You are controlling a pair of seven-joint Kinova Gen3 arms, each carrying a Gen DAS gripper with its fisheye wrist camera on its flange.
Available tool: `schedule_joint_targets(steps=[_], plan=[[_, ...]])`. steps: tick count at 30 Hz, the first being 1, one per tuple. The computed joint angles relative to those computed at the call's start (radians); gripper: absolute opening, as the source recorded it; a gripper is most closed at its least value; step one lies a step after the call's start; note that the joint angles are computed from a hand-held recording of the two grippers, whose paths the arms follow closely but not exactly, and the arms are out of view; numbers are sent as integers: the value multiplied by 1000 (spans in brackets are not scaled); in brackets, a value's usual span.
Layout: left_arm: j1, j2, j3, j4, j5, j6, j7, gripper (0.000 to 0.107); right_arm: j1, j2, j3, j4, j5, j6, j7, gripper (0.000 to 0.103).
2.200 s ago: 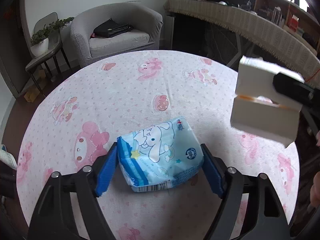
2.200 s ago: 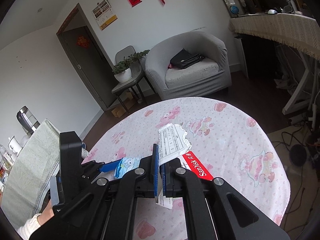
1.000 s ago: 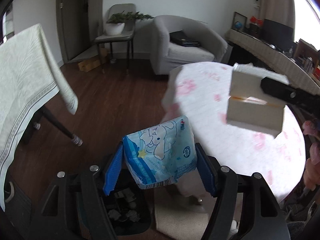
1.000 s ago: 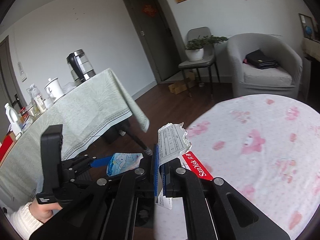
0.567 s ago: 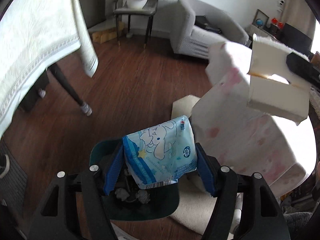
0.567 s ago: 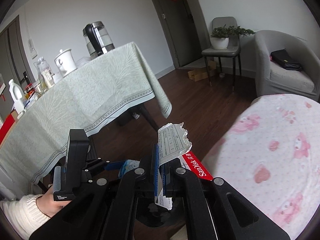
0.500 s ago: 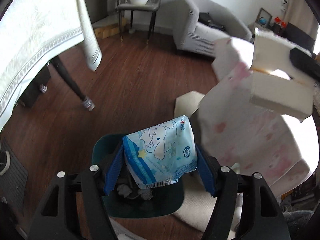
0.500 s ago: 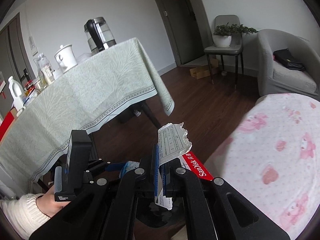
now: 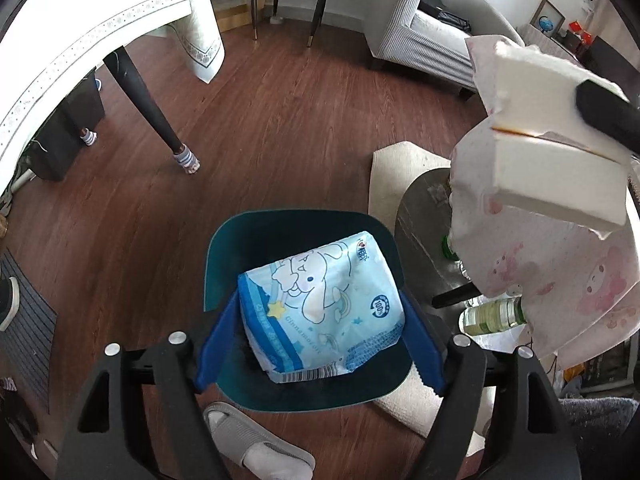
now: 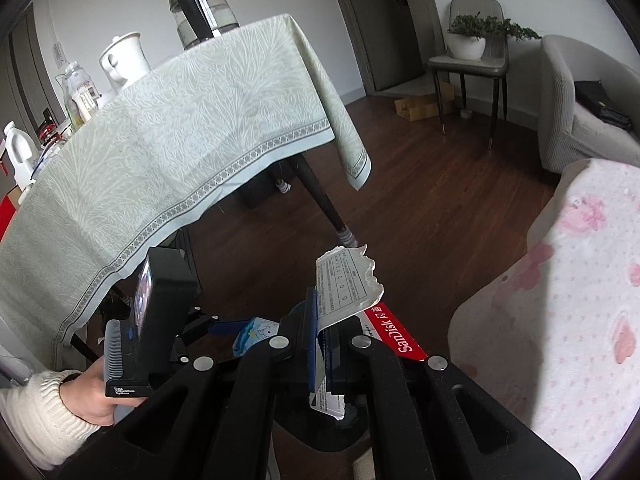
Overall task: Collect trash
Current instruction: 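Carry the blue tissue pack and SanDisk packaging over the teal bin, then open the left gripper to drop the tissue pack while the right gripper releases the packaging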
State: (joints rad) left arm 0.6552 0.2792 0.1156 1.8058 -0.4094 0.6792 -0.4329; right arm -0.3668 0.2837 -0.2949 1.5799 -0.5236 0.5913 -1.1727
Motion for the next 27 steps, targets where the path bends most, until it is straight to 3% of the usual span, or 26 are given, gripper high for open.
schedule_joint_targets(steps=[12,20,27], plan=[[-28,-32,4,46,22,-31,-8,85,-67,64,18,-53,104,29,-107,3],[-20,-69,5,63,-38,-21,44,68,-118,118,34,-91,188,67,-187,3],[9,-118,14,78,-184,-5,190,45,-144,156,39,-99,239,89,-231,3]])
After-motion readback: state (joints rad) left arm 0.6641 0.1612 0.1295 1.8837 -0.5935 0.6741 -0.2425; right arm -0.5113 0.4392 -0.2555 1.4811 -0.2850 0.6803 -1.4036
